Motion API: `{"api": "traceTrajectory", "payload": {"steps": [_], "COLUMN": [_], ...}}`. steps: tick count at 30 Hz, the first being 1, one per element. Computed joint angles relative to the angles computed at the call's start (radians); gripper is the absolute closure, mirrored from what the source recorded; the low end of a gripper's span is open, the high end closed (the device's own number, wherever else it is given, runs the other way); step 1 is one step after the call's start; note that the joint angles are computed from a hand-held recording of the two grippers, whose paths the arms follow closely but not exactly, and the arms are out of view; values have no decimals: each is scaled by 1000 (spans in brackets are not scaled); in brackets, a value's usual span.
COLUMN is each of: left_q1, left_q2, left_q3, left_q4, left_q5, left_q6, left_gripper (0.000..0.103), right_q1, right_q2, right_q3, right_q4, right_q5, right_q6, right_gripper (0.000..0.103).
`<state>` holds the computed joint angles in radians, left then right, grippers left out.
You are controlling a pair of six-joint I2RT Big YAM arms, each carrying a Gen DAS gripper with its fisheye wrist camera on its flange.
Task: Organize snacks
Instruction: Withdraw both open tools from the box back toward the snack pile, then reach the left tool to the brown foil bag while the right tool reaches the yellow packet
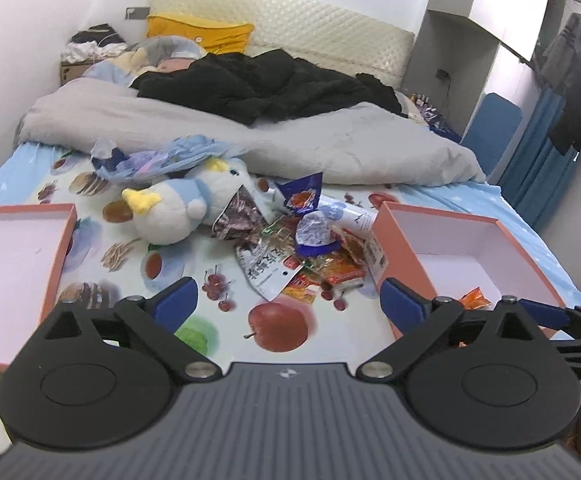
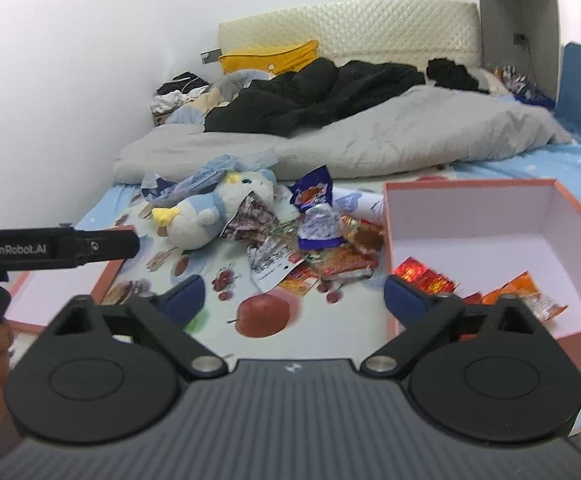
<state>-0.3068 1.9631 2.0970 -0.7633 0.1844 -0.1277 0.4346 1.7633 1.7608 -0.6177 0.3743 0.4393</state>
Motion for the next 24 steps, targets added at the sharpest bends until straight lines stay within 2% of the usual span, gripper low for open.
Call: {"api": "traceTrajectory", "payload": {"steps": [4, 13, 18, 22, 24], "left_q1": [4, 5, -2, 6, 12], "left_q2": [22, 131, 197, 296, 372], "left_q3": [23, 166, 256, 407, 532], "left_q4": [-8, -80, -118, -195, -262], "left_q5": [-15, -27, -42, -16, -7], "left_q6": [-9, -10, 69, 64, 64], "left_gripper": [4, 4, 4, 4, 4], "right_q1": [8, -3, -9, -15, -16], "right_q2": [23, 59, 113, 172, 199], "right_q3": [20, 37, 101, 172, 201], "right_q4": [-25, 6, -18, -52, -53], "right_q5": [61, 67, 58, 41, 48], "right_q6": [-22, -40, -51, -51, -64], "right_gripper": [5, 5, 5, 5, 5]}}
